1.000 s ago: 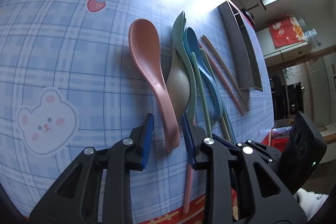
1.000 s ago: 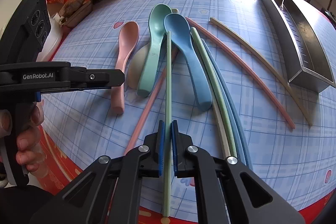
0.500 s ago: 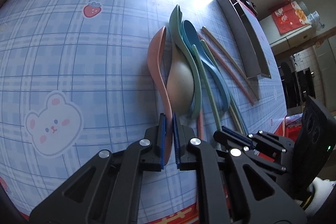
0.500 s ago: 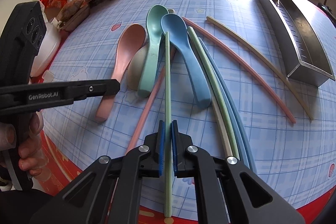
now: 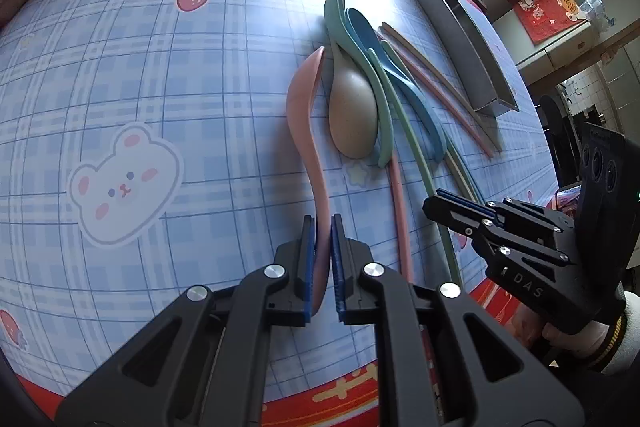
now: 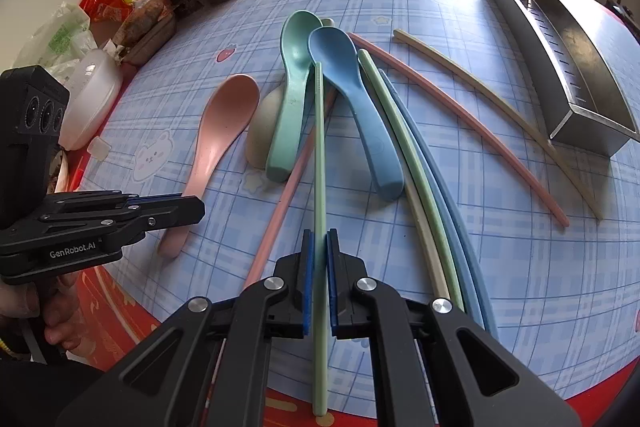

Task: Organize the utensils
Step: 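Grasp the pink spoon handle with the left gripper while the right gripper holds the chopstick, then carry the pink spoon and green chopstick into the steel tray and open both grippers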

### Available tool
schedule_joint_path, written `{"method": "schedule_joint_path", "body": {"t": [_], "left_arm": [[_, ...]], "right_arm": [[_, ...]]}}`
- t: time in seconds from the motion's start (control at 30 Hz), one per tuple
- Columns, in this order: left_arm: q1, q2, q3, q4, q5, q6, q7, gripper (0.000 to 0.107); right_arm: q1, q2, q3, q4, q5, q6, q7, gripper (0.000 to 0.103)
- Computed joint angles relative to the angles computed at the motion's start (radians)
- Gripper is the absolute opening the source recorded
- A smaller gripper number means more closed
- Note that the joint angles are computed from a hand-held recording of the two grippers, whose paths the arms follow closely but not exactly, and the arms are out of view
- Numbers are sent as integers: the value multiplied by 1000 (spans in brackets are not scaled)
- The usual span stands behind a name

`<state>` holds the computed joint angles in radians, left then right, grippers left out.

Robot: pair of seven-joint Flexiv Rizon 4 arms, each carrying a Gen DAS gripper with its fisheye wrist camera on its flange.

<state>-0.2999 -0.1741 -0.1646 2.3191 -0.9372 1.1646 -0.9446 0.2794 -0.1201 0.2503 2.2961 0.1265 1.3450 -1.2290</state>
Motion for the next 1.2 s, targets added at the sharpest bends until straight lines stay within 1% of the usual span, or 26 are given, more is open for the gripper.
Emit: {"method": "schedule_joint_path", "body": {"t": [0.07,0.17,0.23,0.27,0.3,0.33,0.4,0.47,0.6,0.77,0.9,0.93,1.0,1.07,1.2], "left_arm": [[-3,2,-8,9,-42,14,30,14],[-13,10,-16,25,-120,34,99,14],[-23,14,-12,31,-133,46,118,12],[-26,16,-8,32,-122,48,116,12],[-29,16,-3,32,-100,51,105,11],[-32,20,-4,35,-101,58,108,11],[-36,30,-11,41,-169,64,146,11],[-44,44,-7,42,-208,74,164,11],[-57,70,10,32,-233,87,163,11],[-56,97,29,-7,-167,88,88,11],[-52,89,28,-62,-64,103,-5,11],[-51,80,27,-82,-28,104,-42,11],[-51,57,19,-127,50,103,-131,11],[-53,19,2,-184,106,99,-204,11],[-68,-96,-22,-346,270,66,-377,11]], "right_arm": [[-1,3,2,8,6,11,-7,7],[10,9,-13,27,-47,23,25,7],[9,8,-11,24,-47,22,36,7],[4,8,-4,22,-28,25,28,6],[-5,8,12,15,19,32,-1,6],[-7,10,18,15,38,41,-12,6],[-5,20,19,19,45,54,-23,6],[-9,36,26,20,76,64,-50,6],[-15,73,25,12,165,63,-114,6],[-30,115,-19,-28,316,38,-230,6],[-64,114,-76,-96,426,8,-347,6],[-77,110,-89,-115,454,-5,-382,6],[-112,98,-116,-160,486,-45,-442,6],[-148,76,-138,-197,484,-74,-479,6],[-236,-7,-166,-303,494,-157,-536,6]]}}
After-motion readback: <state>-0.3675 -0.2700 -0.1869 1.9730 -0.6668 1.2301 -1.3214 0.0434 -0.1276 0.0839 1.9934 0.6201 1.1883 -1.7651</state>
